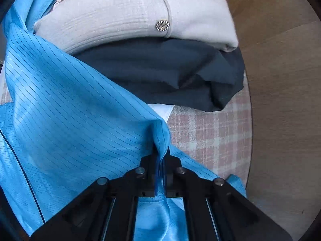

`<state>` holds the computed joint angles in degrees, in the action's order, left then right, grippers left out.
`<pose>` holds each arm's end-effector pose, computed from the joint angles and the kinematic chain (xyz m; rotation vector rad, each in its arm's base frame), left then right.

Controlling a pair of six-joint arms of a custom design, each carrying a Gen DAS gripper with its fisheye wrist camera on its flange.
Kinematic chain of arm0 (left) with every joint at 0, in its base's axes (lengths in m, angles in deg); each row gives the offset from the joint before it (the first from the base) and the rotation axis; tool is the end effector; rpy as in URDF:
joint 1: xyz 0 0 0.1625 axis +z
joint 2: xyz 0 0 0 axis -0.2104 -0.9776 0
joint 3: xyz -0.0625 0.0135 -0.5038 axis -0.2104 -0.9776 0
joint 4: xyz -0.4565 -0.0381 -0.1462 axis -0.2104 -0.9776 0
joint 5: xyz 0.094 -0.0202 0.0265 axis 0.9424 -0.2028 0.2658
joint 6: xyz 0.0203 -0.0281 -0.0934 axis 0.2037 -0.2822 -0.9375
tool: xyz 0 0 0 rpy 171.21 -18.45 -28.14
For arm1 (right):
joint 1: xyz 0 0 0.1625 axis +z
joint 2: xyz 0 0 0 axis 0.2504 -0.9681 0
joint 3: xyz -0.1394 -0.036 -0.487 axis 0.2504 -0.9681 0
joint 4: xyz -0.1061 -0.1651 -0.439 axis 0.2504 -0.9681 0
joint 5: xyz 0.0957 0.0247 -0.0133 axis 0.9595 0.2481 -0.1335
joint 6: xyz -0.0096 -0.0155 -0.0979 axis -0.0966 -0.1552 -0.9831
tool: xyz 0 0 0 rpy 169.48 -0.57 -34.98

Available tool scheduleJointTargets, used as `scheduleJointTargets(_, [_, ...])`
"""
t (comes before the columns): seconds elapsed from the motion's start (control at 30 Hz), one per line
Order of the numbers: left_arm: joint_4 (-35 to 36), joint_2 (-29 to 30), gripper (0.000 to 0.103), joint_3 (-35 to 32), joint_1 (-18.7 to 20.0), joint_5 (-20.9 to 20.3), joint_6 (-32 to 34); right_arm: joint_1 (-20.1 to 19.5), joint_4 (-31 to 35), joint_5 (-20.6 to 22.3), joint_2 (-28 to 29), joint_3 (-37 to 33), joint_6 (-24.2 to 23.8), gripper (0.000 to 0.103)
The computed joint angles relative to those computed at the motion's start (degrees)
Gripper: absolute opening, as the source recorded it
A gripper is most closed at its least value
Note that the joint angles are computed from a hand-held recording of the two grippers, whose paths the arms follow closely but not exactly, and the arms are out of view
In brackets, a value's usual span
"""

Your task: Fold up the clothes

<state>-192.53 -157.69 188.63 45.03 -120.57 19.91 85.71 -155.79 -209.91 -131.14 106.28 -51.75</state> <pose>-0.2895 -0.4311 0.1891 0.3333 2.1893 -0.3949 0.1956 -0.6735 0.1895 1.9248 -1.6396 -0.4154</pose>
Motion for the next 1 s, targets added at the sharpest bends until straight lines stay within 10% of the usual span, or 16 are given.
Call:
scheduleJointTargets(0.13, [4.1,1.3,0.001,-5.0,-1.2,9.5,-0.1,0.8,-4.8,7.9,-2.1,-3.2,7.3,0.001])
scheduleJointTargets(0.23, [7.2,3.4,0.001,-8.1,-1.6,16.2,-1.2,0.4,-20.6,10.5,0.1,-3.5,8.8,0.001])
scheduleJointTargets(0.37, [-6.4,4.5,0.002,-5.6,-1.2,10.7,8.0,-1.3,-31.3,6.9,4.4,-3.1,5.7,0.003])
scheduleJointTargets(0.53, [-13.7,9.6,0.002,-2.2,-1.7,-1.9,14.4,-2.3,-18.6,3.1,2.4,-3.7,13.8,0.023])
scheduleJointTargets(0.6, [-17.3,10.9,0.002,-0.6,-1.9,-6.0,15.7,-2.4,-12.7,6.1,-1.0,-3.7,19.0,0.047])
scheduleJointTargets(0.83, [-26.3,13.4,0.002,2.8,-4.4,-11.9,14.5,-3.2,27.4,21.0,-5.5,-11.0,56.0,0.049])
scheduleJointTargets(1.0, [-26.7,13.3,0.002,3.5,-5.4,-12.0,14.4,-4.0,31.7,28.0,-1.4,-11.2,68.3,0.049])
